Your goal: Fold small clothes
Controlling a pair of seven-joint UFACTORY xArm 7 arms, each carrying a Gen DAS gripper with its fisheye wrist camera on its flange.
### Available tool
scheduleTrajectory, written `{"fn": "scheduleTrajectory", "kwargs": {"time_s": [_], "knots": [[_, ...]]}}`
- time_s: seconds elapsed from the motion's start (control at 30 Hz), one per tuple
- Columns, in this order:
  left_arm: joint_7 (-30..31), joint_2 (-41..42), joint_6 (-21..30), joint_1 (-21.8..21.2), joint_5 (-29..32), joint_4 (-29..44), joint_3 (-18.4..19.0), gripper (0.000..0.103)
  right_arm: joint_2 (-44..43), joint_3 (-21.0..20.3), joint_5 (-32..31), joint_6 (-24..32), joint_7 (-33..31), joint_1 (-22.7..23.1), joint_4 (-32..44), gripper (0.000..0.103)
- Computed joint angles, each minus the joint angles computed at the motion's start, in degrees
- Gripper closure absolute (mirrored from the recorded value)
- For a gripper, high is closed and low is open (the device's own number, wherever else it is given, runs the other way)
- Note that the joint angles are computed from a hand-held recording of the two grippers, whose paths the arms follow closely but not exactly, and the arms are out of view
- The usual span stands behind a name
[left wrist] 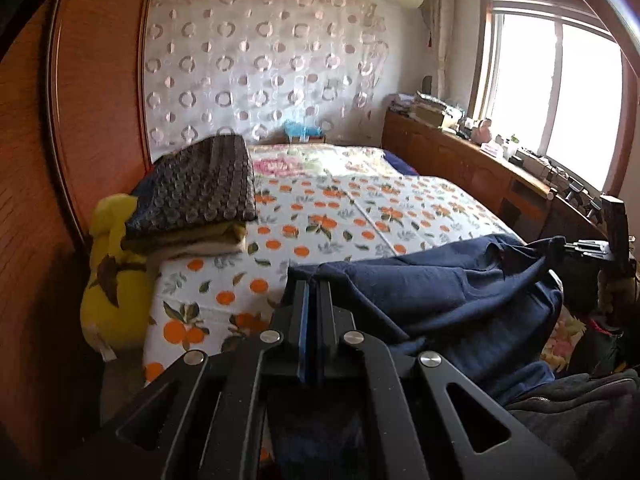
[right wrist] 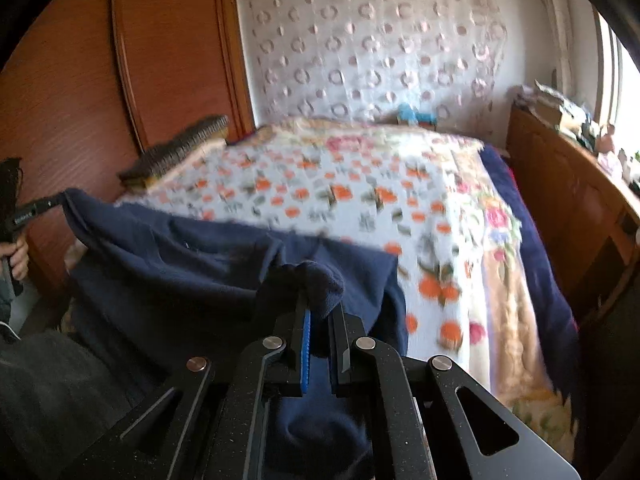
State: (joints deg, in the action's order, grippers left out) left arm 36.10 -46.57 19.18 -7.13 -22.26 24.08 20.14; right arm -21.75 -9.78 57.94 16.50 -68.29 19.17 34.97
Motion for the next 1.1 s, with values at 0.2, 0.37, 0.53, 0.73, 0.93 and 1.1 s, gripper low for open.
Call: {"fn": "scheduleTrajectory", "kwargs": {"time_s": [0.2, 0.37, 0.53, 0.73, 0.93, 1.1], "knots": [[-0.1, 1.0, -2.7, 0.0, 0.9, -0.9, -0.6, 0.072, 1.5, 3.2, -7.6, -0.9, 8.2, -3.0, 1.3, 0.081], [0.7, 1.4, -3.0, -1.3, 0.2, -0.2, 0.9, 0.052, 0.4, 1.6, -9.0, -3.2, 10.1, -0.6, 2.1, 0.057], [0.9, 4.7, -3.8, -2.2, 0.0, 2.0, 1.1, 0.033, 1.5, -0.2, -9.8, -5.8, 10.4, 2.0, 3.9, 0.050], [1.1, 10.7, -5.9, -3.6, -0.5, 5.7, 0.7, 0.031, 7.9, -1.8, -5.8, -6.8, 7.7, 4.5, 7.8, 0.048], [3.4, 18.6, -6.2, -5.6, -2.6, 11.0, 1.7, 0.031, 18.3, 1.1, -5.8, -4.3, 7.8, 0.7, 15.1, 0.048], [8.7, 26.5, -2.0, -7.3, -8.3, 17.2, 3.2, 0.031, 21.2, 4.8, -12.2, -2.5, 13.9, -3.3, 17.8, 0.048]]}}
